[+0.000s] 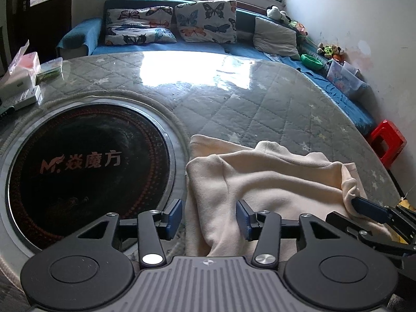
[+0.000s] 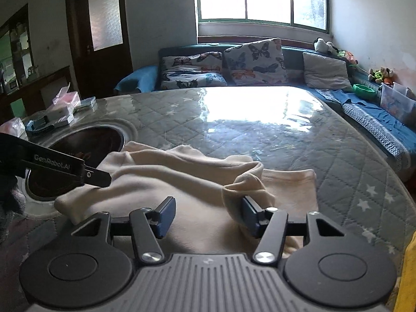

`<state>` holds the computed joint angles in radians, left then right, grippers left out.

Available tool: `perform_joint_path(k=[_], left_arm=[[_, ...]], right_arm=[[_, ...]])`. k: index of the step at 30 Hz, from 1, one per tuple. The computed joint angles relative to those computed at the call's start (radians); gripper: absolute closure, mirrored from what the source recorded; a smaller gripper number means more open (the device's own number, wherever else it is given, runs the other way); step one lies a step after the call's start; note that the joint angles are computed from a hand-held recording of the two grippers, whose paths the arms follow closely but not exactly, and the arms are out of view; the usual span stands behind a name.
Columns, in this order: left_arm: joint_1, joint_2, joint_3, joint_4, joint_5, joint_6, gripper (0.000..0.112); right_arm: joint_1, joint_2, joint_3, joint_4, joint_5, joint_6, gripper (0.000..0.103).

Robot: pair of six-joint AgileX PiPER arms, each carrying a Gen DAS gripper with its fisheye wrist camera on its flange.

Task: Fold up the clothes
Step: 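Lower the folded end onto the bundle and open both grippers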

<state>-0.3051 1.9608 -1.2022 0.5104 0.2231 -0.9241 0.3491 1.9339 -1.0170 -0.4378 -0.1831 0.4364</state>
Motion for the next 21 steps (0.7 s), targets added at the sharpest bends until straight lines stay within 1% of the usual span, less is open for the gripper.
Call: perform_joint_path(k=[2,6,10,11,15,17,19,20,21], left_arm=[[0.000,-0.002,0.009,0.056,0.001,-0.050,0.062],[0.009,-0.004,0.020,0.102,0.004,-0.093,0.062],[0.016,-0.006,0.035,0.146,0.004,-0.127,0.062],[0.017,-0.009,0.042,0.161,0.004,-0.137,0.062],[0.023,-0.024,0.062,0.202,0.004,-0.172,0.062],[0.025,-0.037,0.071,0.228,0.002,-0.200,0.062],[0.022,-0.047,0.072,0.266,0.006,-0.237,0.062],[0.021,-0.053,0.073,0.285,0.008,-0.256,0.062],[0.019,-0.058,0.073,0.303,0.010,-0.274,0.062]], right_arm=[[0.008,0.004,0.005,0.064,-0.003,-0.068,0.046],[0.029,0.001,0.030,0.232,-0.018,-0.267,0.045],[0.064,-0.003,0.070,0.481,-0.056,-0.562,0.045],[0.071,-0.005,0.080,0.515,-0.066,-0.609,0.045],[0.074,-0.018,0.103,0.505,-0.084,-0.601,0.045],[0.065,-0.034,0.122,0.491,-0.118,-0.554,0.045],[0.041,-0.054,0.130,0.381,-0.125,-0.422,0.045],[0.034,-0.060,0.130,0.341,-0.123,-0.377,0.045],[0.033,-0.066,0.133,0.336,-0.126,-0.372,0.047]])
